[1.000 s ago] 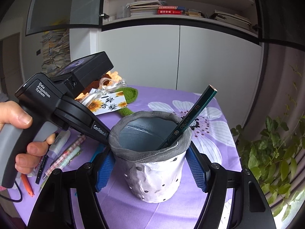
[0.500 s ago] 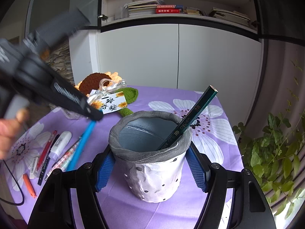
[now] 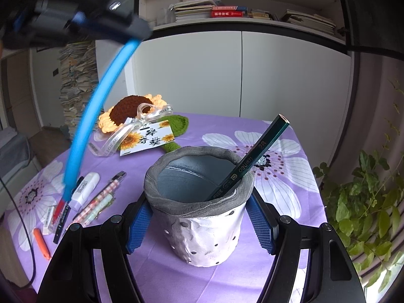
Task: Organize stationery
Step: 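Carry the blue pen with the left gripper and drop it into the pen holder, then lower the left gripper onto the pens and grasp a silver metal pen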
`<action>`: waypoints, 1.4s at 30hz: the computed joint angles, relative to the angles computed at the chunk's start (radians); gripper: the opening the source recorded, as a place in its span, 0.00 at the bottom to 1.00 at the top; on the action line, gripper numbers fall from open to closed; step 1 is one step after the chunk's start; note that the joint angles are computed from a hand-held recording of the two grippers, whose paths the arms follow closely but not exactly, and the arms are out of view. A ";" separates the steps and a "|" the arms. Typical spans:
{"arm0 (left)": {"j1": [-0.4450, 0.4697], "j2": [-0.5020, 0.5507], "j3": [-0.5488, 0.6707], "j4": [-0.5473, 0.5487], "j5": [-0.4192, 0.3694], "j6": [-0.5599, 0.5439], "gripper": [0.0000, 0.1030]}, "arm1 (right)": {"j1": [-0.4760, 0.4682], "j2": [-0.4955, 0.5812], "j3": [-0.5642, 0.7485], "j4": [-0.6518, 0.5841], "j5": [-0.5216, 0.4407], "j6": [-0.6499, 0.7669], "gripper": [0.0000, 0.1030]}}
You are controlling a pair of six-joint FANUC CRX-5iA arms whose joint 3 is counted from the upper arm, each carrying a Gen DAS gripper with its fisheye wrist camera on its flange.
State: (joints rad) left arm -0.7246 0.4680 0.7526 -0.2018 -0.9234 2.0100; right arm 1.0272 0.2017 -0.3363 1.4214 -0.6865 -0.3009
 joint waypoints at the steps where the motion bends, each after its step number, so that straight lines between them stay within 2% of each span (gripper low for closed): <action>1: -0.006 0.010 0.017 -0.017 0.007 0.006 0.07 | 0.000 0.000 0.000 0.000 0.001 -0.001 0.70; 4: -0.010 0.036 0.043 -0.033 0.053 0.007 0.07 | 0.002 0.002 0.002 -0.002 0.000 0.001 0.70; 8: -0.004 0.052 0.023 -0.003 0.152 -0.021 0.08 | 0.000 0.000 0.001 -0.001 0.006 -0.002 0.70; 10: -0.006 0.057 0.013 0.004 0.170 -0.041 0.08 | 0.000 0.001 0.003 -0.005 0.006 0.001 0.70; 24: 0.006 0.026 -0.115 0.084 0.147 -0.124 0.08 | -0.001 0.001 0.003 -0.008 0.002 0.005 0.70; 28: 0.025 0.009 -0.160 0.147 0.149 -0.143 0.08 | 0.007 0.007 0.010 -0.014 -0.015 0.021 0.70; 33: 0.032 0.008 -0.163 0.176 0.123 -0.161 0.08 | 0.020 0.019 0.025 -0.023 -0.041 0.049 0.70; 35: 0.034 0.010 -0.154 0.182 0.104 -0.166 0.21 | 0.020 0.019 0.025 -0.024 -0.041 0.049 0.70; 37: 0.040 0.000 -0.157 0.188 0.098 -0.164 0.54 | 0.021 0.019 0.026 -0.030 -0.040 0.049 0.70; 38: 0.042 -0.019 -0.177 0.181 0.115 -0.153 0.58 | 0.023 0.021 0.032 -0.043 -0.043 0.059 0.70; 40: 0.043 -0.059 -0.209 0.137 0.134 -0.129 0.59 | 0.025 0.025 0.042 -0.067 -0.042 0.083 0.70; 42: 0.039 -0.094 -0.216 0.045 0.107 -0.073 0.60 | 0.024 0.024 0.040 -0.064 -0.039 0.085 0.70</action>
State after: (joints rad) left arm -0.6852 0.3738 0.5362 -0.1565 -0.8160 1.9374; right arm 1.0513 0.2252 -0.2968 1.3570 -0.7259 -0.2159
